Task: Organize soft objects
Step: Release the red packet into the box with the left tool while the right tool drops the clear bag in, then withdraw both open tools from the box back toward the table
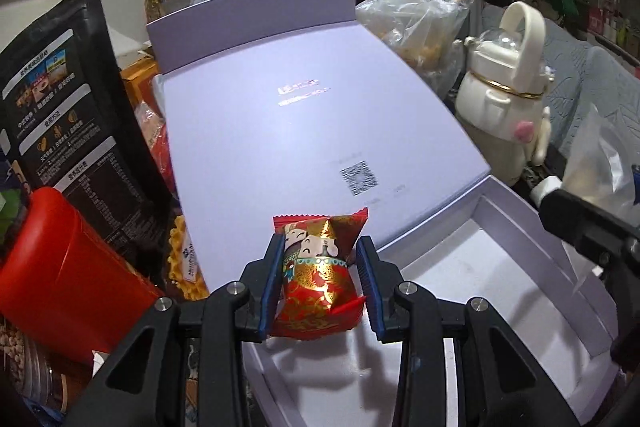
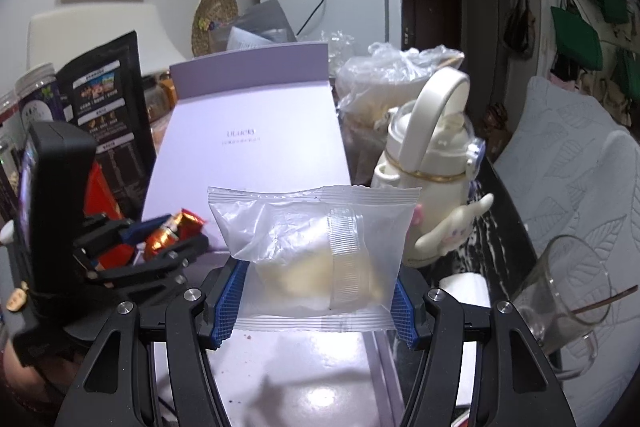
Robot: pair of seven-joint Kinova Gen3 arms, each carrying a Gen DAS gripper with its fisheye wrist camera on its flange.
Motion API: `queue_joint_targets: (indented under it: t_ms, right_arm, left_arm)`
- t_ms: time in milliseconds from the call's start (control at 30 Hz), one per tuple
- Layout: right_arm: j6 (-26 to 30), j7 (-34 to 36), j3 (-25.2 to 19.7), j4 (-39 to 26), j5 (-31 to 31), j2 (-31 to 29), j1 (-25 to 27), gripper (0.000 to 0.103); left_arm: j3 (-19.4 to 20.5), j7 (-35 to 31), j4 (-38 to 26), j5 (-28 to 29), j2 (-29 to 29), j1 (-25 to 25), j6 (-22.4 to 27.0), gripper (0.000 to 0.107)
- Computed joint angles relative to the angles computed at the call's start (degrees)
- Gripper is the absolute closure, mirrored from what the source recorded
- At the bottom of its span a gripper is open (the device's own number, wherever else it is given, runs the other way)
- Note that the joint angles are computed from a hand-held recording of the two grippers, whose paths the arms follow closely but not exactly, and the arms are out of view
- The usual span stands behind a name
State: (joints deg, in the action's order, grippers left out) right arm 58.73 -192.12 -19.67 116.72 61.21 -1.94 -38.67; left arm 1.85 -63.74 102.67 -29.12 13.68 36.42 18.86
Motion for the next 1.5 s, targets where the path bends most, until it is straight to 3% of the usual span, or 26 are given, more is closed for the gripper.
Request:
queue_joint_targets:
  t_ms: [100,200,267,300,433,667,1133,1267,1500]
  right_arm:
    - [-1.76,-0.07,0.39,0.36,-0.23,0.29,0.33,0.04]
    - [-1.76,-0.1,0.49,0.42,0.19,0.93,0.22,0.04]
    - [-2.79,-0.41,0.91,0.75,0.35,0.83,0.36,0.04]
    - [-3.3,-0.67,1.06,0.99,0.44,0.68,0.48,0.04]
    - [-3.67,-1.12,1.3,1.29,0.03,0.58,1.04,0.038]
    - [-4.64,0.6,1.8,0.82,-2.38,0.6,2.01,0.027]
    - [0.62,5.72,1.6,-2.75,-6.14,1.25,1.21,0.017]
    - [3.26,7.24,1.19,-4.25,-6.3,1.44,0.52,0.006]
    - [8.33,8.66,0.13,-7.09,-6.83,0.81,-1.16,0.006]
  left_arm:
    - [-0.6,1.63,-1.45,-1.25,0.87,0.96,2.67,0.069]
    - [2.3,-2.4,-2.17,2.02,1.06,-2.0,3.22,0.05]
    - [2.87,-3.81,-2.72,3.44,1.36,-2.45,4.14,0.03]
    - [2.36,-3.34,-2.83,3.13,1.41,-1.86,4.38,0.029]
    - [-0.47,1.4,-2.12,-1.31,0.9,1.35,4.01,0.028]
    - [0.81,1.52,-2.42,-1.59,0.67,0.38,4.86,0.028]
    - [1.63,6.11,-0.71,-5.52,-2.09,-0.02,4.82,0.028]
    - [2.19,7.29,-0.18,-6.67,-3.58,-0.41,5.45,0.028]
    - [4.77,9.51,1.36,-8.51,-7.74,-2.73,6.32,0.028]
